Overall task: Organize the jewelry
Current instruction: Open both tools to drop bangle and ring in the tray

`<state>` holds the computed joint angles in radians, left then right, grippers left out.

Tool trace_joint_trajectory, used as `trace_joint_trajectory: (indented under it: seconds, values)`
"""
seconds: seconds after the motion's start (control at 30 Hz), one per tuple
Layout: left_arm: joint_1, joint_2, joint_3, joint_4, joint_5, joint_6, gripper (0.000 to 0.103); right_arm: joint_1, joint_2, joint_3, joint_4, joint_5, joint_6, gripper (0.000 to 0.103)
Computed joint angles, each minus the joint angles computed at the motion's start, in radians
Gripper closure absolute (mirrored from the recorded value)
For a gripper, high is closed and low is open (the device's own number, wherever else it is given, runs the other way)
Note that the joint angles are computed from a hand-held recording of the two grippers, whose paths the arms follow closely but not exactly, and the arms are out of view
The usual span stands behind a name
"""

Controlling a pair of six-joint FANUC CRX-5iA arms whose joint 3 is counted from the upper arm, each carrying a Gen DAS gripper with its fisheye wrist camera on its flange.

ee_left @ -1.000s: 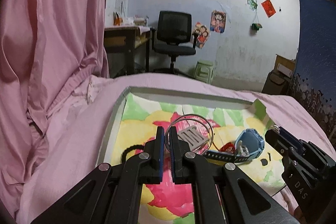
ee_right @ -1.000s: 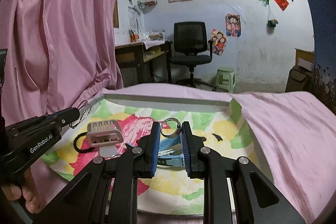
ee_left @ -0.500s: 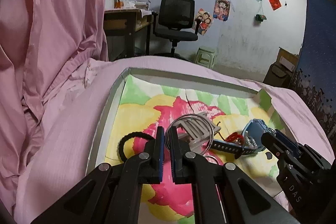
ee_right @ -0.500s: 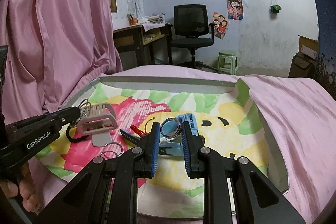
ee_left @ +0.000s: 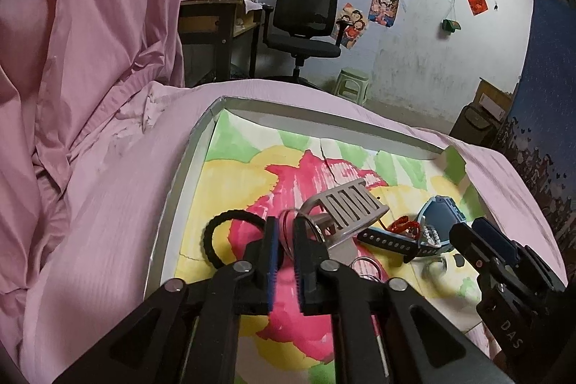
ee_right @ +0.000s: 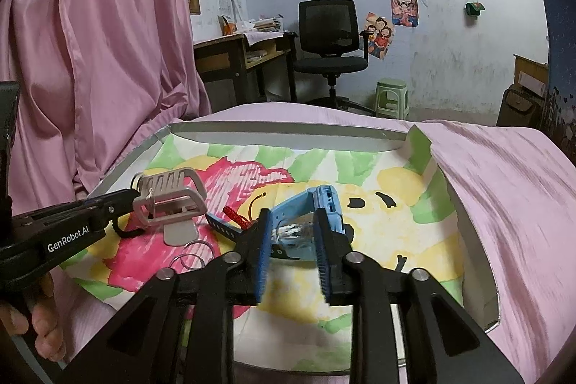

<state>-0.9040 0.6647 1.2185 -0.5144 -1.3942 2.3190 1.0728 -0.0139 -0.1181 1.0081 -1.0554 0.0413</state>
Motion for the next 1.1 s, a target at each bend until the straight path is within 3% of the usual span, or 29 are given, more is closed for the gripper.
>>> trace_joint_trajectory:
  seconds: [0.07, 0.27, 0.53, 0.73, 1.1]
  values:
    - [-0.001, -0.016, -0.025, -0.006, 0.013, 0.018, 0.081, 0.002, -0.007, -0.009, 0.01, 0.0, -0.011, 0.068]
    - [-0.009, -0.083, -0.127, -0.038, 0.08, 0.083, 0.053, 0.009, -0.022, -0.028, 0.03, 0.002, -0.037, 0.067]
    - [-0.052, -0.164, -0.235, -0.129, 0.15, 0.12, 0.026, 0.034, -0.066, -0.086, 0.127, -0.006, -0.137, 0.045]
    - [-0.093, -0.213, -0.29, -0.225, 0.172, 0.18, 0.015, 0.062, -0.101, -0.134, 0.217, -0.035, -0.215, 0.028]
    - [-0.167, -0.28, -0.374, -0.345, 0.185, 0.239, 0.008, 0.112, -0.152, -0.205, 0.338, -0.095, -0.318, 0.017]
